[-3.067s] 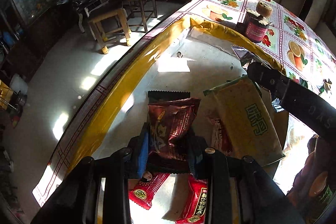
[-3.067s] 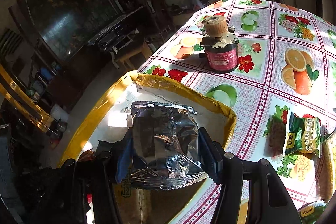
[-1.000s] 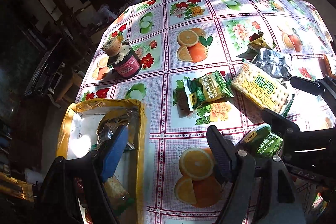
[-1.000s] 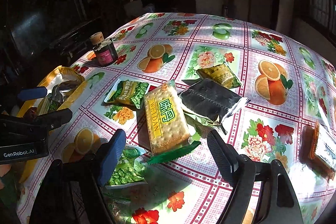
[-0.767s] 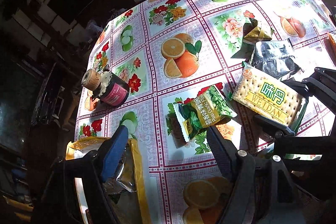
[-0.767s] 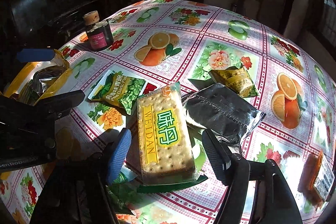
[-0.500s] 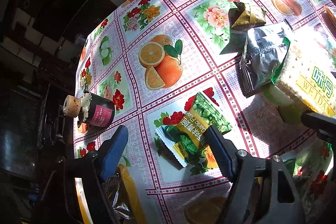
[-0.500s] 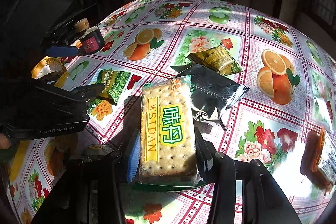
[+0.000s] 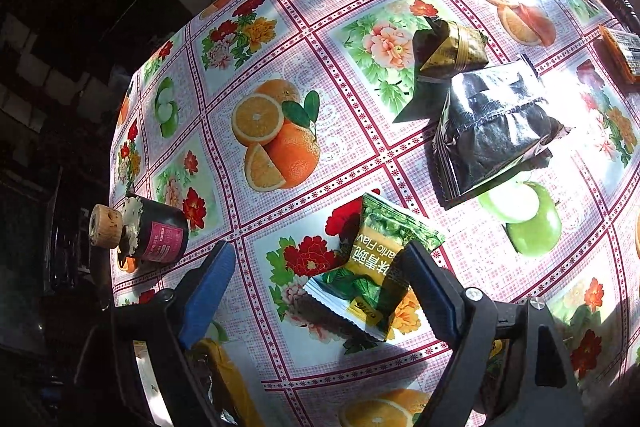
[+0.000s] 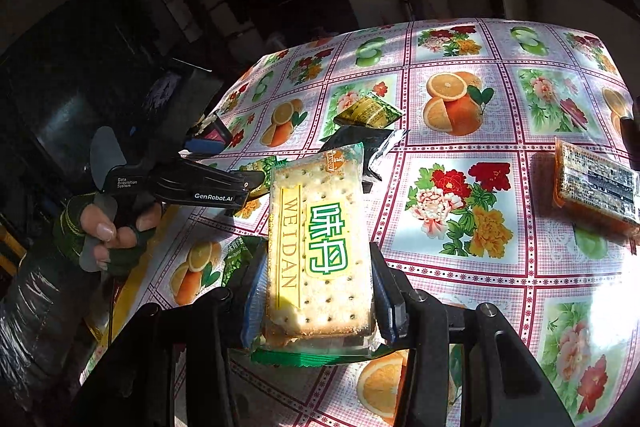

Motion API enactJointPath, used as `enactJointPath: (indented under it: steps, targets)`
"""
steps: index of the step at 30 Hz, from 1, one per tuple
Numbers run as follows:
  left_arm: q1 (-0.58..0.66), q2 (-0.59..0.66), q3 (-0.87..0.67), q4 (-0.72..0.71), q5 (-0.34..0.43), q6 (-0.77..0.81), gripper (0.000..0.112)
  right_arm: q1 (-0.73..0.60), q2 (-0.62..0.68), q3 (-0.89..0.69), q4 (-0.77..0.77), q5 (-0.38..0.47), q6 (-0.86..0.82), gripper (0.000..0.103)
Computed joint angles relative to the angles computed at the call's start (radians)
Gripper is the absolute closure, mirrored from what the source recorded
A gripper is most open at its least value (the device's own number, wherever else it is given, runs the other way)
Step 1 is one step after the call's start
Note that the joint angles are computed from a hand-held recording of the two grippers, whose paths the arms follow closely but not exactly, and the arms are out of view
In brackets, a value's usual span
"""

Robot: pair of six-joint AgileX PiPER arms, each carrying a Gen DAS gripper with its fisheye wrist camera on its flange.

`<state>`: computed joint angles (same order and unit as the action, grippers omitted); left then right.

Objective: Organize snacks
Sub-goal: 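Grasp the green garlic-flavour packet with the left tool while the right tool grasps another WEIDAN pack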

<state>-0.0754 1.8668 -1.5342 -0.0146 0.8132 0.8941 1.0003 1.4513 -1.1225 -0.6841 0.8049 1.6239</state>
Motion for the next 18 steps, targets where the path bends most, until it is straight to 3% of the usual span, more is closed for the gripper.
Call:
enactJointPath:
  steps: [3,6,8,15,16,18]
  targets:
    - [-0.004,0.017,-0.038,-0.008,0.055,0.035,0.026,0.033,-0.005,-0.003,-0.018,0.023,0.039,0.054]
    - [-0.012,-0.01,-0.006,-0.004,0.038,0.056,0.026,0.051,-0.004,0.001,-0.031,0.025,0.072,0.054]
    - [-0.012,-0.043,0.04,-0.017,-0.02,0.077,0.025,0.06,-0.006,0.004,-0.034,0.027,0.083,0.054]
    - [-0.009,0.056,-0.072,-0.012,0.125,0.063,0.023,0.073,-0.027,0.028,-0.043,0.037,0.112,0.054]
    - [-0.003,0.07,-0.096,-0.021,0.152,0.051,0.025,0.076,-0.03,0.029,-0.045,0.037,0.115,0.054]
    - [0.018,0.099,-0.151,-0.067,0.218,0.041,0.049,0.078,-0.028,0.029,-0.046,0.038,0.12,0.054]
